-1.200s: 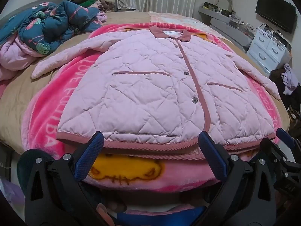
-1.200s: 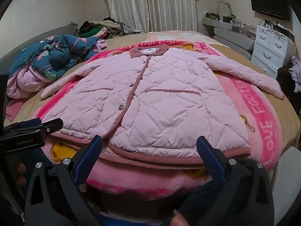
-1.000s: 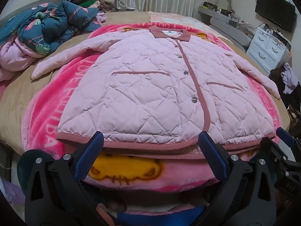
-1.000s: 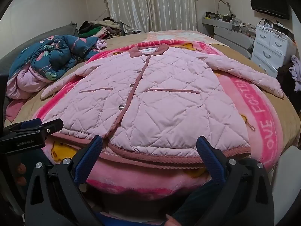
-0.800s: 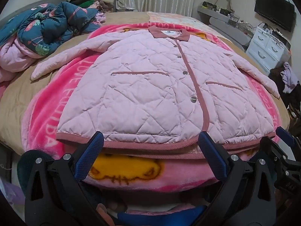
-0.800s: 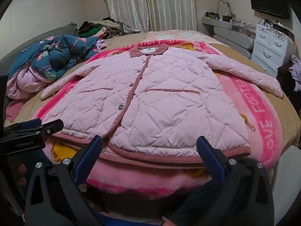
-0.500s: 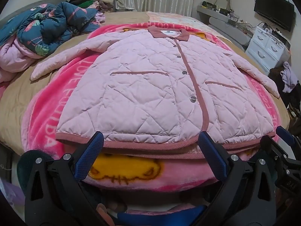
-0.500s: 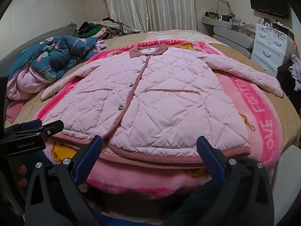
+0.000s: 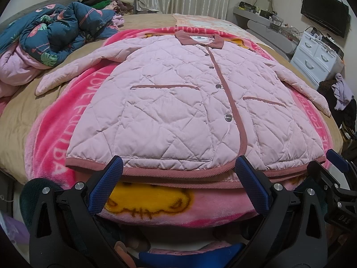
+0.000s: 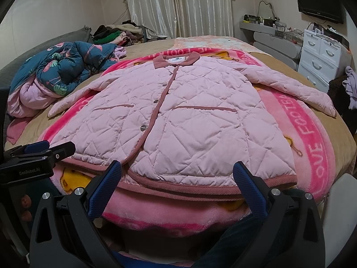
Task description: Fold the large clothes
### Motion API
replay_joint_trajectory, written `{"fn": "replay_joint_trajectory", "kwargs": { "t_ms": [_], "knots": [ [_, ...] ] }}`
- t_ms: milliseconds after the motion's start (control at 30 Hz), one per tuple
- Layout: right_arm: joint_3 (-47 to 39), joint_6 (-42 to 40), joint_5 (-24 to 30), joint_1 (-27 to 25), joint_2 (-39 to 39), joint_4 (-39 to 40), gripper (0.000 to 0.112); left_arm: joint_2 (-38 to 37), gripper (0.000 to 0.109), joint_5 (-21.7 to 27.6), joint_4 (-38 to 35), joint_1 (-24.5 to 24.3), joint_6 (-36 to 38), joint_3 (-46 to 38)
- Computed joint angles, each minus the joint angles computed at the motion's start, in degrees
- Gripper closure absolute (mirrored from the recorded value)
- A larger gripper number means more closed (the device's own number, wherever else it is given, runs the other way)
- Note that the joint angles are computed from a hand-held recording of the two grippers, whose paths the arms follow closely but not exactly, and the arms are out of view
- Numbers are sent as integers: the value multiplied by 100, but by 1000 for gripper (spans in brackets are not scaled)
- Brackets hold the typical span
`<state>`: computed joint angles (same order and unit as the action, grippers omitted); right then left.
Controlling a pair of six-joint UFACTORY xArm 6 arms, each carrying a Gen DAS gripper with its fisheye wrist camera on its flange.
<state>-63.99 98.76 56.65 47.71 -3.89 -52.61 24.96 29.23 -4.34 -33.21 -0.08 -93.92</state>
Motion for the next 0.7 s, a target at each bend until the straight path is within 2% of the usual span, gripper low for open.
{"fn": "replay_joint_trajectory", "kwargs": {
  "t_ms": [700],
  "knots": [
    [-63, -44, 36, -3, 43, 21, 13, 8, 15, 48, 95, -87, -142, 11]
  ]
}}
